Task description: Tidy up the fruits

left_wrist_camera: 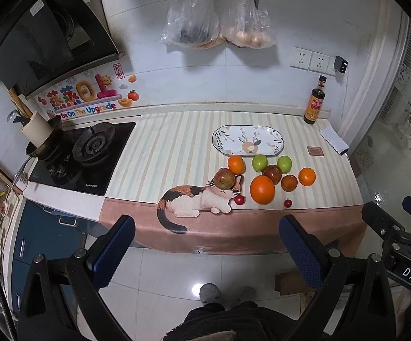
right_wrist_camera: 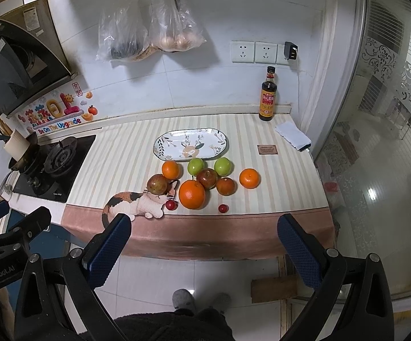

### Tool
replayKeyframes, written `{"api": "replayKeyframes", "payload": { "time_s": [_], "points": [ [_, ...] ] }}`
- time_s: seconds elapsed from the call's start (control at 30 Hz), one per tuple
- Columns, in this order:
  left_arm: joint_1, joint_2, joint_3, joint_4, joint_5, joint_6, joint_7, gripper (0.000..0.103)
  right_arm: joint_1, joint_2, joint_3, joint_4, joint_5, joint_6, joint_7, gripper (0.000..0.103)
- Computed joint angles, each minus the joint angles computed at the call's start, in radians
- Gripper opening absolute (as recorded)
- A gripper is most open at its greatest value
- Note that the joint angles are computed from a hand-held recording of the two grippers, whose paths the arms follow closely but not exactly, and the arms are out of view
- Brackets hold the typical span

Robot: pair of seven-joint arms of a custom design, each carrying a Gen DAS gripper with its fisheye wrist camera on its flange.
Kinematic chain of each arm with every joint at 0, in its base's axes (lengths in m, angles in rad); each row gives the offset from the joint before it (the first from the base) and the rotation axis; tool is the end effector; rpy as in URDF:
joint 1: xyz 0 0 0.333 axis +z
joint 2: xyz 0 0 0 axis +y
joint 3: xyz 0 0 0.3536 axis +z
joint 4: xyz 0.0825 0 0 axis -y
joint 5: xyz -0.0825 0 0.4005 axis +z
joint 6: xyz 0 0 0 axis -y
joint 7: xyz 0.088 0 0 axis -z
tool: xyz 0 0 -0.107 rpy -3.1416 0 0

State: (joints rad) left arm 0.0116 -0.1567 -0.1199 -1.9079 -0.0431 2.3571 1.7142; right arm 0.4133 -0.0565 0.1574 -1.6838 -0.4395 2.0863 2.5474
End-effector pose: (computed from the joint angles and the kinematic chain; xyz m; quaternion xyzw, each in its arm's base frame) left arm 0.5648 -0.0674 0.6659 -0.5912 0.7495 -0.2140 0.2073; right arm 0.5094 0.3055 0.6980 -0.5744 0.7586 -0.2159 0.2189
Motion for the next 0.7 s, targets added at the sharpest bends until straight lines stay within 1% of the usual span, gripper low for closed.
{"api": "replayKeyframes", "payload": {
  "time_s": [0.7],
  "points": [
    [-0.002,-0.002,-0.001,-0.005,-0.003,0.008,-0.006,0.103,0.001,0.002,0.0,0.006,-0.006,-0.006,0.001,0.103]
  ]
}}
